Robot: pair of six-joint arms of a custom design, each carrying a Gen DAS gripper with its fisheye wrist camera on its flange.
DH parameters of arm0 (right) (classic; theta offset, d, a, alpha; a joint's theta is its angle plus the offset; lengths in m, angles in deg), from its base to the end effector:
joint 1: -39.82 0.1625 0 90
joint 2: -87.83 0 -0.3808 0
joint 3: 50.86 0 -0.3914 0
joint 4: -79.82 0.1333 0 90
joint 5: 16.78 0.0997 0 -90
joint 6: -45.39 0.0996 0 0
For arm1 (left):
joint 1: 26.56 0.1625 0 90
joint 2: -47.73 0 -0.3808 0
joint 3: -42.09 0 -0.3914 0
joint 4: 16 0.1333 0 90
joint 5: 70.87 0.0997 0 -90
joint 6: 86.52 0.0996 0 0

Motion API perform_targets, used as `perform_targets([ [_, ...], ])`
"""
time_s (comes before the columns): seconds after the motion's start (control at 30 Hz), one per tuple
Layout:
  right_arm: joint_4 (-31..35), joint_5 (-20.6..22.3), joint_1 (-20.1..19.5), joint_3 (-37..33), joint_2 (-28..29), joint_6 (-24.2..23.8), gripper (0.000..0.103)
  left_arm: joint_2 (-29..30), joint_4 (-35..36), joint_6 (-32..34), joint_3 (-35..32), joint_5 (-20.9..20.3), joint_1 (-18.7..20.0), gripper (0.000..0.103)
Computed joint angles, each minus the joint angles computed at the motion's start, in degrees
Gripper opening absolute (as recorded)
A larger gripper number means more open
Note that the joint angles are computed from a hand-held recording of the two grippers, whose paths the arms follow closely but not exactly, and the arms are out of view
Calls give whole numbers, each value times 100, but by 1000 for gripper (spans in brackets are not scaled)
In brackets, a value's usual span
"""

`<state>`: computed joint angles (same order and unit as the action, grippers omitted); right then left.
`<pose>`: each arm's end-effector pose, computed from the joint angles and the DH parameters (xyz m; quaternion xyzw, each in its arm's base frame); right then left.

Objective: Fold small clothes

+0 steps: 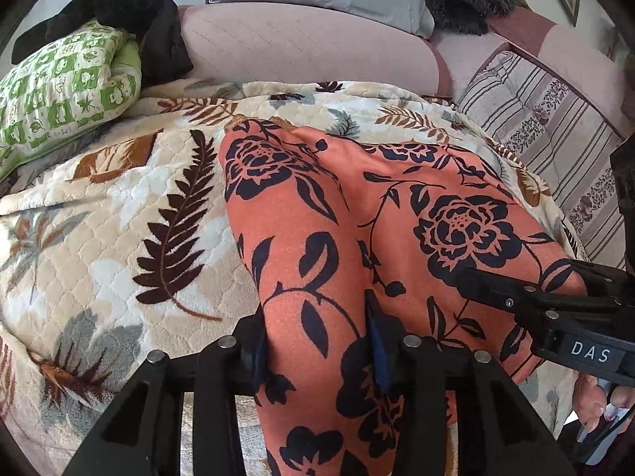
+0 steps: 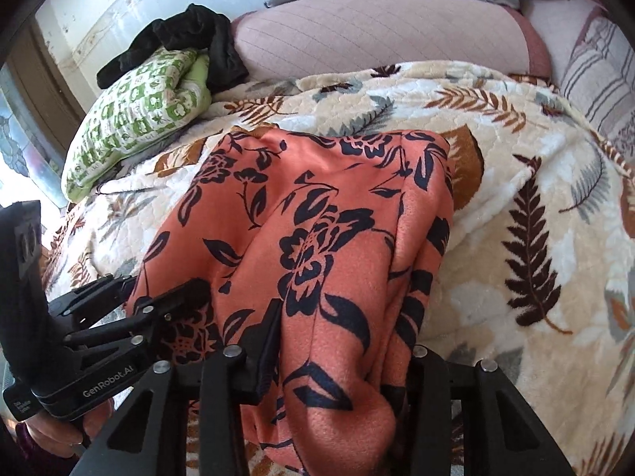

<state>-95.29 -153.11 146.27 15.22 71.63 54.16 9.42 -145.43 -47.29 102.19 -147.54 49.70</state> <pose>0.2680 -0.6914 -0.0292 -0.0601 -0.8823 0.3534 0.3052 -0.0350 -0.8012 0.1911 0.4218 0.8864 -0.1232 0.1455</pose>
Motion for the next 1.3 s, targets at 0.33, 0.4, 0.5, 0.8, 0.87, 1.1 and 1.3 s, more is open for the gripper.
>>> perform_targets([
  [0.33, -740, -29, 336, 57, 120, -399, 42, -943, -812, 216, 1107, 58, -94, 42],
  [0.4, -944, -20, 437, 45, 186, -547, 42, -1183, -963, 266, 1363, 97, -99, 42],
  [0.5, -1294, 56, 584, 72, 269, -723, 42, -1496, -1089, 273, 1632, 97, -75, 42],
  [0.8, -2260, 274, 955, 320, 436, -918, 42, -2264, -1450, 280, 2412, 70, -10, 42],
  [0.87, -2470, 349, 1007, 436, 433, -889, 42, -2411, -1539, 242, 2591, 53, 13, 42],
  [1.1, -2773, 498, 1121, 663, 457, -780, 42, -2664, -1527, -81, 2866, 94, 90, 42],
  [1.3, -2882, 597, 1101, 792, 453, -683, 42, -2754, -1679, -94, 3039, 201, 83, 42],
])
